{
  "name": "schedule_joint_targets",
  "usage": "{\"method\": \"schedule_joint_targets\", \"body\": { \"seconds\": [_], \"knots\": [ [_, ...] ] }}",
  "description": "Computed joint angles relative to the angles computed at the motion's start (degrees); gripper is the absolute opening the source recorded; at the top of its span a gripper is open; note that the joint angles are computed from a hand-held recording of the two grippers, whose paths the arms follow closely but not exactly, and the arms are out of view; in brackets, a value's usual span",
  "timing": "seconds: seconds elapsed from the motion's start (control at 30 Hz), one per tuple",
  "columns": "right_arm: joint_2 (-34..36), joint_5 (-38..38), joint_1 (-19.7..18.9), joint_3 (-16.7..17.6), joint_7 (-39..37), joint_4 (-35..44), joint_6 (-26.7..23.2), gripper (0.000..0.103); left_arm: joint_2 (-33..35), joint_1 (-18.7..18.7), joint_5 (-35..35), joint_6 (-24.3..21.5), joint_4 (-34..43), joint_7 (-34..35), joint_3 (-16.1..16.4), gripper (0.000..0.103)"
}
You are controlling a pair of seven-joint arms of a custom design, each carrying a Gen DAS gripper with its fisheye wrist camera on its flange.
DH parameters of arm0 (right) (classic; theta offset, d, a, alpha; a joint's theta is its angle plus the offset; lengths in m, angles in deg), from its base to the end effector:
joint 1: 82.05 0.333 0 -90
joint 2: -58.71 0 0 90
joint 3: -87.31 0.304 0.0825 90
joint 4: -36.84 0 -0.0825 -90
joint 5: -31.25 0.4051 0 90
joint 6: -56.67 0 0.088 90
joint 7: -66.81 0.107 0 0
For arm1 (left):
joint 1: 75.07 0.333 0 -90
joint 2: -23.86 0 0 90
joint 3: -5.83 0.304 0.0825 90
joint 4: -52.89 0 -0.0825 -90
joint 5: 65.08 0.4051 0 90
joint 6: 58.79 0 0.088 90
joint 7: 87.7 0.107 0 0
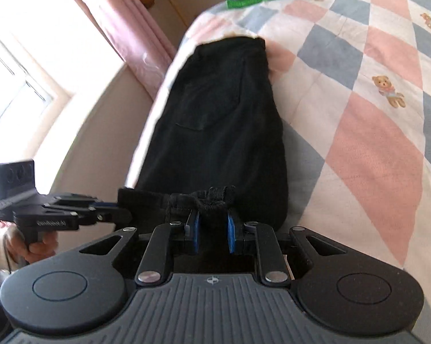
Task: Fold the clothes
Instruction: 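Lift the hem end with both grippers and fold it toward the waistband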
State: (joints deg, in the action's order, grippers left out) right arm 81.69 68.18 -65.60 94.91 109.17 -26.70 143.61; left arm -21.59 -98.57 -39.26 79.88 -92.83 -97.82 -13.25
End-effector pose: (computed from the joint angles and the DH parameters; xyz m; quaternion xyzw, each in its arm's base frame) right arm 0.6033 0.3193 0.6088 -0.9303 0.1362 0.1804 0.2889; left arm 0.2838 -0.2829 0.5680 -0.8366 0.3531 -0.3880 0.1578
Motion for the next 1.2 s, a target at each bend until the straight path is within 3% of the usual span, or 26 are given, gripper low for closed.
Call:
{"method": "schedule_joint_targets", "body": {
  "seconds": [0.2,0.43,0.53,0.57,0.67,0.73,0.8,0.9,0.97,1.0,1.07,1.13,1.2],
  "knots": [
    [-1.69,1.69,-0.01,-0.06,0.24,-4.88,4.31,0.019,-0.01,0.64,0.78,0.34,-0.25,-1.73,-0.6,0.01],
    [-1.63,-0.87,1.53,-0.08,0.24,-5.73,6.71,0.019,0.57,-0.84,-0.83,-0.18,-0.44,-0.36,0.85,0.012],
    [-2.98,-2.79,2.45,-0.43,1.53,-7.44,8.76,0.03,-0.84,-1.68,-1.67,-3.14,0.18,2.09,1.38,0.014],
    [-3.93,-3.35,2.72,-0.51,1.65,-8.48,9.9,0.035,-1.61,-1.72,-1.69,-5.39,0.76,2.9,1.05,0.014],
    [-8.71,-4.2,3.37,-0.65,0.92,-14.06,15.45,0.038,-3.42,-0.88,-0.19,-12.11,3.04,4.79,-0.58,0.013],
    [-13.23,-3.19,3.65,-0.5,-1.59,-20.02,21.99,0.039,-3.2,-0.46,1.85,-12.21,4.02,6.96,-0.64,0.013],
    [-16.75,-0.84,3.8,-0.3,-4.03,-24.91,27.35,0.039,-0.94,-0.44,3.48,-9.55,4.9,10.27,0.02,0.013],
    [-17.39,1.68,3.86,-0.1,-7.99,-26.51,25.49,0.037,5.76,-0.72,3.35,-9.48,7.65,16.85,0.56,0.016],
    [-18.6,-2.44,5.25,0.37,-11.03,-29.9,29.83,0.036,8.71,-0.31,3.19,-10.21,8.33,18.77,0.23,0.021],
    [-18.77,-4.43,5.92,0.55,-11.82,-31.33,32.6,0.036,9.36,-0.07,3.13,-10.35,8.33,18.85,0.09,0.022],
    [-17.09,-6.58,6.54,0.44,-9.05,-30.35,33.33,0.047,9.43,0.12,3.0,-11.31,9.2,18.81,-0.31,0.021],
    [-16.19,-6.13,6.34,0.11,-6.51,-28.27,31.86,0.047,8.77,0.09,3.93,-14.13,10.99,19.55,-1.6,0.018],
    [-19.09,-4.57,5.8,-0.28,-6.55,-30.68,34.78,0.046,7.58,-0.62,4.3,-15.69,12.39,20.08,-2.41,0.017]
  ]
}}
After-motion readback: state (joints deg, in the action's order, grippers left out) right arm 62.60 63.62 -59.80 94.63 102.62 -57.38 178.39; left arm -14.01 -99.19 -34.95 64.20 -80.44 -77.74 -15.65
